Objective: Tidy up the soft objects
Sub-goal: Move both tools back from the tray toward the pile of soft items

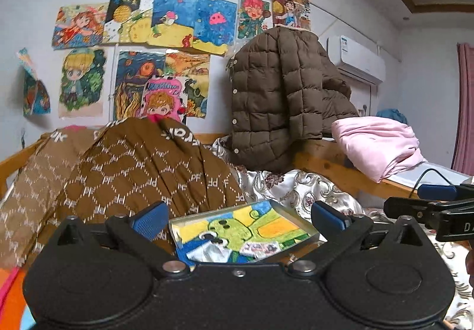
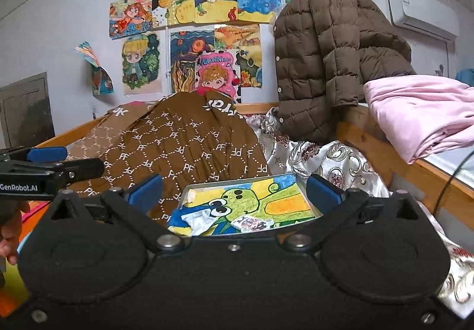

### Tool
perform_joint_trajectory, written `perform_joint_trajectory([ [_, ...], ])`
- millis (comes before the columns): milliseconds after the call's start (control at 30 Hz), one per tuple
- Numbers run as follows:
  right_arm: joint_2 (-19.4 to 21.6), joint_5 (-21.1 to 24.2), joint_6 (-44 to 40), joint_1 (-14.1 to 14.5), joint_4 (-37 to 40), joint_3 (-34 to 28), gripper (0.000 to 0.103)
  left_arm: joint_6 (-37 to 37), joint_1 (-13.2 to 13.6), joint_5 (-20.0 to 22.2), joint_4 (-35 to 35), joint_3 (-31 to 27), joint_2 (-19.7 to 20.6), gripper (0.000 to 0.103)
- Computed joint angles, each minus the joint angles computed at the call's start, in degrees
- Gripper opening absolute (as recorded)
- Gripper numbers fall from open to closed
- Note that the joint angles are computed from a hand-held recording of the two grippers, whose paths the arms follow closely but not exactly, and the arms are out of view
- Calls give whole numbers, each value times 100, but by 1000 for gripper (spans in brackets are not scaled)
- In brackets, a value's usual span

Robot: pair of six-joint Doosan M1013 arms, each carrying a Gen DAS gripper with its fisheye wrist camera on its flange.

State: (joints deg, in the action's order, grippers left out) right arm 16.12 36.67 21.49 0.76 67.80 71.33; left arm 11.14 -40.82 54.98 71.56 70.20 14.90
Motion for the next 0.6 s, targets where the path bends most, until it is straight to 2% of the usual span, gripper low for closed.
perform_joint_trajectory([
  [267,-422,11,-699,-145,515,732,102,-183,-210,25,-26,577,-231,102],
  [600,-566,-213,-1136,-53,519,1407,102,304,-246,177,-857,1048,-392,102],
])
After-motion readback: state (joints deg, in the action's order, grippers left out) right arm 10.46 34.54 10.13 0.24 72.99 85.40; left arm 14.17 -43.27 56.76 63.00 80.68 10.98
